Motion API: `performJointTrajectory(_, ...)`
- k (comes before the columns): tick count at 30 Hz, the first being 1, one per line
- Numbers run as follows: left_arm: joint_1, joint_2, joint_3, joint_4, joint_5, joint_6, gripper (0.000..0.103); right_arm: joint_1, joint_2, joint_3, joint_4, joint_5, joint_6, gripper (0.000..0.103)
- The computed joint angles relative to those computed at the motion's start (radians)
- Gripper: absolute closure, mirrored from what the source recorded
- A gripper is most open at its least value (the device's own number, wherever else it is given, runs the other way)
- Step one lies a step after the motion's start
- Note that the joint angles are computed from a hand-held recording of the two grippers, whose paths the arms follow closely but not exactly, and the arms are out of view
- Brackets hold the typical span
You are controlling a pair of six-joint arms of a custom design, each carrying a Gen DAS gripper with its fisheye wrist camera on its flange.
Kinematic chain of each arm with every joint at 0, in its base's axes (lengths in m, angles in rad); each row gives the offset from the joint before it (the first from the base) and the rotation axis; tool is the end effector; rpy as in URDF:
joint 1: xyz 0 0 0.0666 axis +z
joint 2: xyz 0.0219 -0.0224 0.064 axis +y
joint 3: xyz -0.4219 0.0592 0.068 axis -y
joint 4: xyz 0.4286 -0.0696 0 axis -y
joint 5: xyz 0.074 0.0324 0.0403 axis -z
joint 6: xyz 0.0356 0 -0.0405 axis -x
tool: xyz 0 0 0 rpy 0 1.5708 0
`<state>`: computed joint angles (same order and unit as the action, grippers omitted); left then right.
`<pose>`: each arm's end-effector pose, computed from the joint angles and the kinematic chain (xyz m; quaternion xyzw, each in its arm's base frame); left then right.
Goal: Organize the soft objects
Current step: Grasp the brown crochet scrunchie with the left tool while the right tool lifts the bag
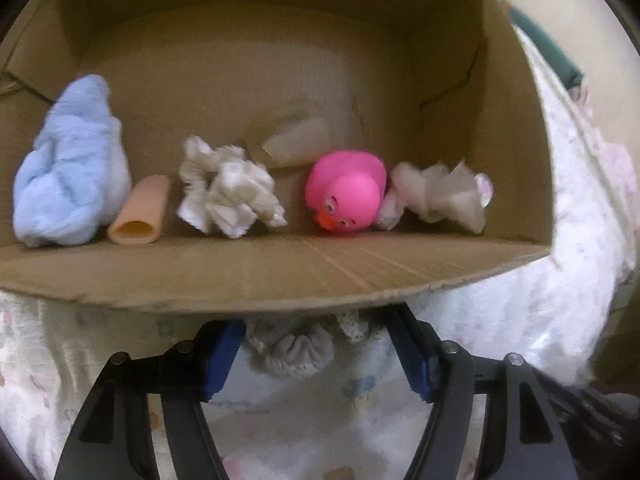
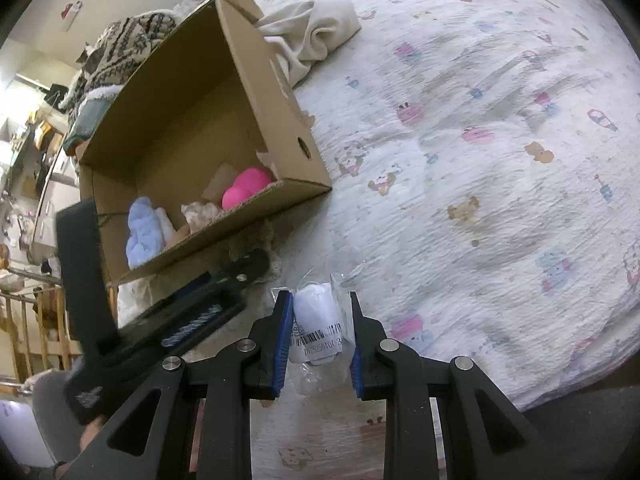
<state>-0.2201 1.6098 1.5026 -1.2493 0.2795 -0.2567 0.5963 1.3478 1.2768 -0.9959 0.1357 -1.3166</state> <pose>0.5396 -0.1312 0.3979 0.2470 0.9532 -0.1365 0.1084 0.3960 0.2624 0.4309 0.3563 0.8983 0.1654 0.1970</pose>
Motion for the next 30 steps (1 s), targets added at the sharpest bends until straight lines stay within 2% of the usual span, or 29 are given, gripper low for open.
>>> performJointTrajectory(3,-0.027,-0.006,-0.017,0.023,-0.059,-0.014,0.034,0.003,-0.005,-0.005,0.006,0.006,-0.009,0.076)
performJointTrajectory(5,-0.031,-0.007,-0.024,0.031,-0.063,-0.008,0.049,0.004,-0.003,-0.002,0.011,0.006,-0.01,0.076)
performJointTrajectory(7,-0.036,-0.014,-0.034,0.047,-0.079,-0.01,0.068,0.006,0.0,0.001,0.014,0.007,-0.005,0.077)
performJointTrajectory(9,-0.035,-0.019,-0.041,0.057,-0.082,-0.02,0.081,0.008,0.003,0.005,0.015,0.01,0.0,0.077)
performJointTrajectory(10,-0.029,-0.021,-0.041,0.056,-0.08,-0.029,0.084,0.01,0.003,0.007,0.014,0.012,0.001,0.077)
performJointTrajectory(14,0.012,-0.042,-0.061,0.053,-0.067,-0.065,0.087,0.012,0.009,0.015,0.019,0.008,0.014,0.077)
performJointTrajectory(30,0.194,-0.15,-0.172,0.05,-0.117,-0.225,0.087,0.018,0.034,0.06,0.019,0.018,0.057,0.077)
